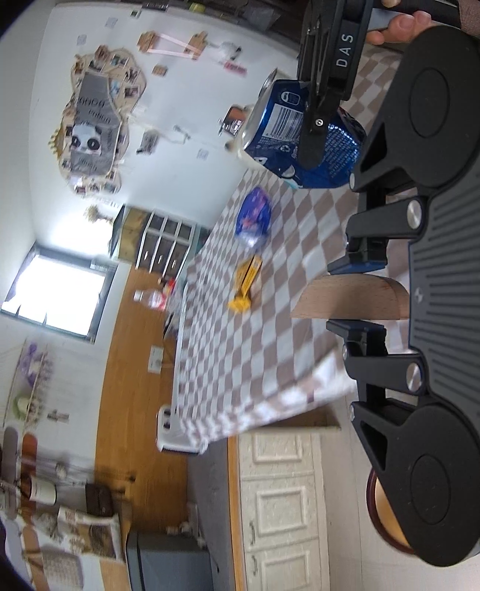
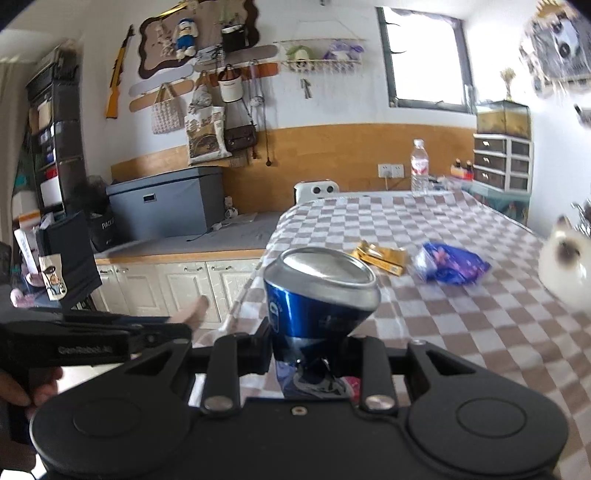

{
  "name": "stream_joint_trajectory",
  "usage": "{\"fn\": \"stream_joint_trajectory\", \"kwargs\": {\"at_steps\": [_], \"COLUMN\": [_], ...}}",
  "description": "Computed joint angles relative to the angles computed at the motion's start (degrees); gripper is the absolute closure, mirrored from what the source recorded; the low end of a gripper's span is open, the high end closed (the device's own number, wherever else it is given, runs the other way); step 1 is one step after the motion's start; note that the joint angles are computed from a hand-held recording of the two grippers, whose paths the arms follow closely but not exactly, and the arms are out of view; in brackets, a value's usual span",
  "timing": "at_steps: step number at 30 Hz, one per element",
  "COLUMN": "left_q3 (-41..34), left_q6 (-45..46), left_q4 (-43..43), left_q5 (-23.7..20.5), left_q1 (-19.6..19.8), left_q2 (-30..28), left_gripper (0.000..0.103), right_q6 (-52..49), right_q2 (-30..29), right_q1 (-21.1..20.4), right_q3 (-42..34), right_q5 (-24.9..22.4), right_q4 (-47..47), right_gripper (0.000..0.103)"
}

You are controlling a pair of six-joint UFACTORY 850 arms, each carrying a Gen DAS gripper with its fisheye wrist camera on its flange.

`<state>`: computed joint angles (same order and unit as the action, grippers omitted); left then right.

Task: Collect trash
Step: 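Carry the cardboard piece and Pepsi can over the wastebasket with both tools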

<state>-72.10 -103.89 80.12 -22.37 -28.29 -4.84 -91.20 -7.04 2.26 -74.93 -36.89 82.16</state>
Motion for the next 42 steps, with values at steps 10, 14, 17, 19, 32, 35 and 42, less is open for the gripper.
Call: {"fn": "stream_joint_trajectory", "kwargs": {"at_steps": [10,14,17,19,32,35,42], "left_q3": [6.7,9.0,10.5,11.5,12.8,12.5,12.3], "left_q6": [0.1,1.0,1.3,1.1,11.8,16.4,26.5], "left_q4": [-1.1,-3.0,-3.9,-4.4,-21.5,-28.3,-44.2], "left_q5": [-4.8,-5.5,-5.5,-5.4,1.6,4.0,9.6], "left_q1": [3.3,5.3,7.1,8.5,20.8,23.7,27.6], "left_q2": [6.8,8.6,9.6,10.2,5.4,2.7,-3.8], "left_gripper": [0.077,0.077,0.077,0.077,0.077,0.077,0.077], "right_q6": [-0.4,-1.0,0.0,1.0,23.3,32.5,51.3], "right_q2": [-1.2,-2.3,-3.9,-5.2,-21.0,-27.4,-42.5], "right_q1": [8.1,11.7,14.6,16.3,24.6,25.8,27.9], "right_q3": [-2.1,-3.1,-4.5,-5.6,-22.5,-30.3,-49.4], "right_q5": [3.6,4.9,5.9,6.3,4.3,1.4,-9.4], "right_q4": [0.0,0.3,-1.2,-2.4,-23.9,-32.1,-49.3], "right_gripper": [0.074,0.074,0.074,0.074,0.074,0.074,0.074]}}
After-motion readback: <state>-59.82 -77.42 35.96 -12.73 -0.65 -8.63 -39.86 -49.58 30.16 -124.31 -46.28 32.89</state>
